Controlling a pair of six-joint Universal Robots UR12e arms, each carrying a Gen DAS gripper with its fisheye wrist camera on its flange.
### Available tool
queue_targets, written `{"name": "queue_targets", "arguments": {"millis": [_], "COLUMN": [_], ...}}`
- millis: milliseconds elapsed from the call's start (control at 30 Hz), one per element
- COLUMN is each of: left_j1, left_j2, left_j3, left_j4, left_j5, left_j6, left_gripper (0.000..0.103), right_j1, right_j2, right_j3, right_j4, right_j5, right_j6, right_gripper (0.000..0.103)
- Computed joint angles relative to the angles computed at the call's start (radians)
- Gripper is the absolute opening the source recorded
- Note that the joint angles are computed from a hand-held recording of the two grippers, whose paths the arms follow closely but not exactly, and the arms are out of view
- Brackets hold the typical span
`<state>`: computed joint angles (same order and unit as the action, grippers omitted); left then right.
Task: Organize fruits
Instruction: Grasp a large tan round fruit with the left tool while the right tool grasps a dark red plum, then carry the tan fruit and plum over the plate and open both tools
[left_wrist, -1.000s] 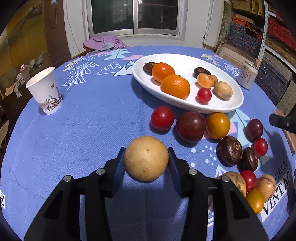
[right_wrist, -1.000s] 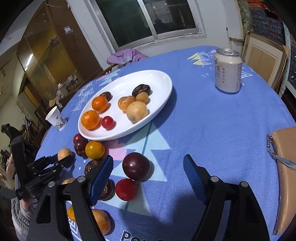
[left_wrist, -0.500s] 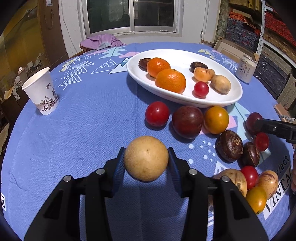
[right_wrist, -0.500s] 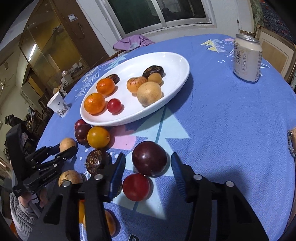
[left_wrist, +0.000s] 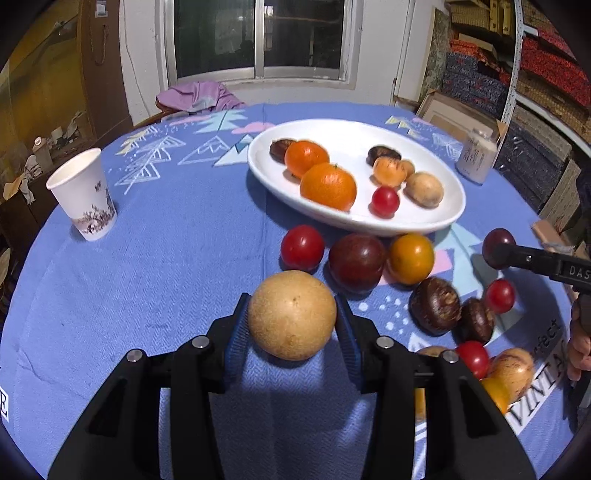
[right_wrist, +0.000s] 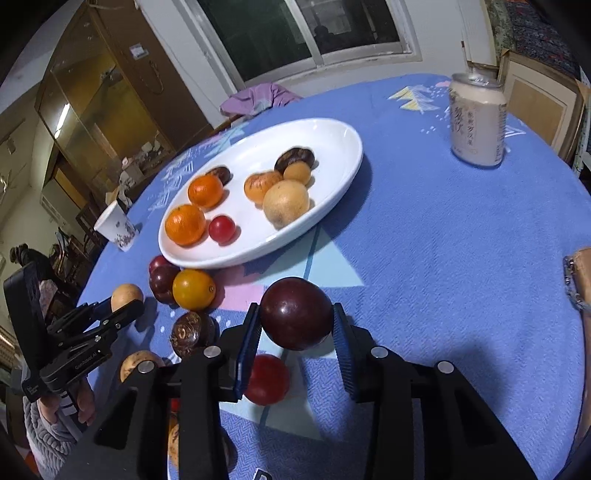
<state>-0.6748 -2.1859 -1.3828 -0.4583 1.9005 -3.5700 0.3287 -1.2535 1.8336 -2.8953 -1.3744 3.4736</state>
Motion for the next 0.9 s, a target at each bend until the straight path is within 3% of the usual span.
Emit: {"name": "queue_targets", "arguments": {"millis": [100, 233, 367, 567, 700, 900], "left_j1": [0.008, 0.01, 0.022, 0.058, 0.081, 0.098], "left_j2": [0.011, -0.012, -0.069, -0.205, -0.306, -0.398], "left_j3": [0.011, 0.1, 0.235, 0.481, 0.643, 0.79], "left_j4": [0.022, -0.016, -0.081, -0.252, -0.384, -0.493], "left_j5": [-0.035, 0.013, 0.027, -0.036, -0.077, -0.124], "left_j6": [-0.018, 0.029, 0.057, 0.026, -0.011, -0.025], "left_gripper": [0.044, 0.044, 0.044, 0.044, 0.044, 0.044], "right_j1": [-0.008, -0.008, -0.001, 0.004, 0.003, -0.005], "right_j2": [-0.012, -0.015, 0.029, 0.13, 0.193, 0.268], "right_j3": [0.008, -0.034, -0.141, -0.285, -0.367, -0.47], "right_j4": [-0.059, -0.079, -0.012, 0.111, 0.163, 0.233], "right_j5": [-0.002, -0.028, -0.053, -0.05, -0.091, -0.136], "right_j6": [0.031, 0.012, -0.034, -0.077, -0.063, -0.024], "right_gripper": [0.039, 0.039, 0.039, 0.039, 0.039, 0.039]}}
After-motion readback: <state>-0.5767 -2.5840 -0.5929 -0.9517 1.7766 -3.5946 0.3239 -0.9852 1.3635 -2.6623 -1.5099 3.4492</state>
